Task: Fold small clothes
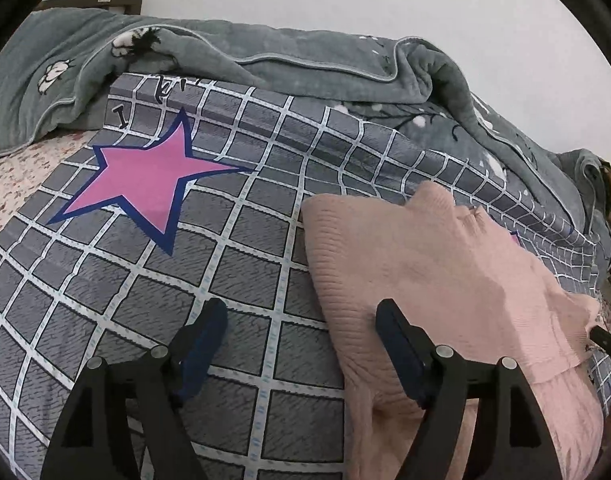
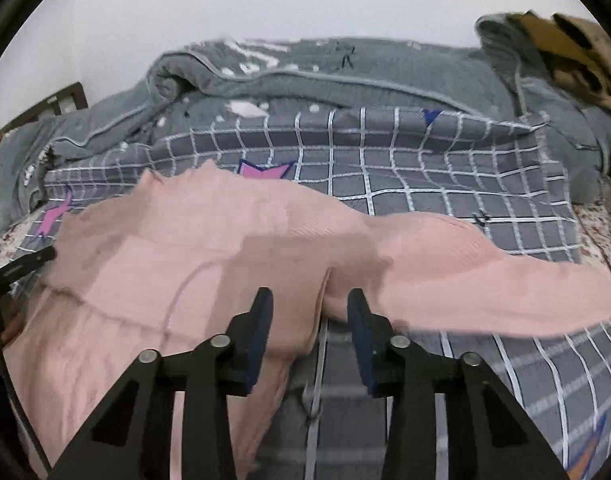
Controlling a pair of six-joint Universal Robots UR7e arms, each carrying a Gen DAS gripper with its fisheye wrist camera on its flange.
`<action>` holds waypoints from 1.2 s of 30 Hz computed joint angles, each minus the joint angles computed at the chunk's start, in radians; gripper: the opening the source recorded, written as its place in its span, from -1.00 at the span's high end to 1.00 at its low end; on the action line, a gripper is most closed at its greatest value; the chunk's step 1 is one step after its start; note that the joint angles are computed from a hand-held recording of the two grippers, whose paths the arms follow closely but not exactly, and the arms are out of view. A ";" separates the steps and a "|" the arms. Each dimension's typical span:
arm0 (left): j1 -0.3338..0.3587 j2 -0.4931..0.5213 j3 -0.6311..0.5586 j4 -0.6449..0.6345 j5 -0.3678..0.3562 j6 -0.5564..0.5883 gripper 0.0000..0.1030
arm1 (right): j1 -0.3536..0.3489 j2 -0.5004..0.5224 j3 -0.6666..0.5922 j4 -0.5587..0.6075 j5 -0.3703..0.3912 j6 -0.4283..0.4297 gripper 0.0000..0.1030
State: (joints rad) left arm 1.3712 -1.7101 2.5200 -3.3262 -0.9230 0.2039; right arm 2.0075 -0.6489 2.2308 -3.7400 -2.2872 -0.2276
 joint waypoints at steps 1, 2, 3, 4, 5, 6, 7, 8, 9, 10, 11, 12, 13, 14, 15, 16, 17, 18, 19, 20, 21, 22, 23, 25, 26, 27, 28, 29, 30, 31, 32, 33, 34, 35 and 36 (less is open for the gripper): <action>0.000 0.001 0.001 -0.003 0.000 0.001 -0.47 | -0.017 -0.003 -0.015 0.043 0.010 0.004 0.42; -0.001 0.002 0.002 -0.008 0.001 0.002 -0.47 | -0.031 -0.008 -0.027 0.091 0.019 0.014 0.43; 0.002 0.001 0.001 -0.005 -0.005 0.004 -0.47 | -0.044 -0.011 -0.040 0.140 0.029 0.027 0.44; 0.006 0.000 -0.001 -0.001 -0.017 0.007 -0.47 | -0.054 -0.007 -0.048 0.151 0.044 0.025 0.49; 0.011 -0.002 -0.003 0.000 -0.028 0.007 -0.47 | -0.058 -0.002 -0.049 0.137 0.066 0.001 0.83; 0.015 -0.004 -0.003 -0.002 -0.037 0.006 -0.47 | -0.054 0.000 -0.049 0.119 0.082 -0.036 0.92; 0.018 -0.005 -0.003 -0.005 -0.043 0.005 -0.47 | -0.043 0.006 -0.047 0.064 0.089 -0.088 0.92; 0.022 -0.005 -0.004 -0.010 -0.052 0.004 -0.47 | -0.032 0.015 -0.041 -0.034 0.112 -0.163 0.93; 0.027 -0.006 -0.004 -0.014 -0.060 0.001 -0.47 | -0.025 0.013 -0.038 -0.100 0.138 -0.208 0.93; 0.028 -0.007 -0.004 -0.015 -0.063 0.000 -0.47 | -0.024 0.002 -0.041 -0.123 0.161 -0.222 0.93; 0.029 -0.008 -0.004 -0.018 -0.064 -0.001 -0.47 | -0.029 -0.012 -0.049 -0.105 0.178 -0.213 0.93; 0.028 -0.008 -0.002 -0.023 -0.064 0.000 -0.47 | -0.036 -0.019 -0.062 -0.079 0.186 -0.203 0.93; 0.027 -0.008 0.000 -0.029 -0.062 0.002 -0.47 | -0.043 -0.009 -0.080 -0.065 0.172 -0.204 0.93; 0.025 -0.008 0.001 -0.033 -0.061 0.004 -0.47 | -0.050 0.005 -0.095 -0.049 0.154 -0.206 0.93; 0.026 -0.008 0.001 -0.032 -0.065 0.006 -0.47 | -0.063 0.025 -0.114 -0.025 0.138 -0.215 0.93; 0.027 -0.007 0.000 -0.030 -0.066 0.005 -0.47 | -0.074 0.040 -0.133 0.021 0.113 -0.204 0.93; 0.028 -0.006 -0.002 -0.025 -0.064 0.003 -0.47 | -0.083 0.056 -0.154 0.085 0.074 -0.183 0.92; 0.028 -0.006 -0.003 -0.023 -0.064 0.002 -0.47 | -0.081 0.065 -0.168 0.124 0.041 -0.168 0.91; 0.028 -0.006 -0.003 -0.023 -0.063 0.002 -0.47 | -0.080 0.068 -0.173 0.148 0.019 -0.160 0.90; 0.028 -0.006 -0.004 -0.022 -0.063 0.002 -0.47 | -0.078 0.066 -0.163 0.130 0.023 -0.165 0.86; 0.028 -0.005 -0.004 -0.021 -0.062 0.001 -0.47 | -0.072 0.060 -0.147 0.098 0.023 -0.171 0.74; 0.029 -0.005 -0.005 -0.020 -0.062 0.001 -0.47 | -0.063 0.052 -0.125 0.053 0.017 -0.181 0.64; 0.029 -0.004 -0.006 -0.018 -0.061 0.000 -0.47 | -0.058 0.043 -0.102 0.008 0.015 -0.191 0.36; 0.029 -0.001 -0.009 -0.012 -0.056 -0.004 -0.47 | -0.047 0.021 -0.043 -0.091 0.004 -0.212 0.10; 0.028 0.000 -0.010 -0.010 -0.052 -0.005 -0.47 | -0.047 0.004 -0.014 -0.123 -0.001 -0.217 0.09; 0.023 0.004 -0.011 -0.007 -0.039 -0.006 -0.47 | -0.045 -0.018 0.025 -0.162 -0.020 -0.217 0.08; 0.019 0.007 -0.012 -0.002 -0.028 -0.008 -0.47 | -0.048 -0.033 0.050 -0.189 -0.039 -0.215 0.07; 0.015 0.011 -0.014 0.004 -0.015 -0.011 -0.47 | -0.050 -0.049 0.074 -0.218 -0.057 -0.211 0.06; 0.008 0.017 -0.015 0.009 0.005 -0.011 -0.48 | -0.055 -0.066 0.106 -0.258 -0.073 -0.207 0.06; 0.002 0.021 -0.014 0.007 0.019 -0.009 -0.48 | -0.060 -0.084 0.139 -0.296 -0.093 -0.199 0.06; -0.001 0.024 -0.013 0.004 0.026 -0.007 -0.48 | -0.064 -0.099 0.165 -0.323 -0.109 -0.188 0.06; -0.004 0.026 -0.012 0.001 0.033 -0.005 -0.48 | -0.075 -0.117 0.191 -0.348 -0.121 -0.181 0.06; -0.005 0.026 -0.011 0.002 0.036 -0.005 -0.49 | -0.087 -0.134 0.220 -0.377 -0.133 -0.174 0.06; -0.006 0.027 -0.011 0.002 0.040 -0.005 -0.49 | -0.101 -0.153 0.245 -0.399 -0.144 -0.165 0.06; -0.010 0.028 -0.010 0.000 0.047 -0.004 -0.49 | -0.116 -0.175 0.272 -0.416 -0.149 -0.154 0.06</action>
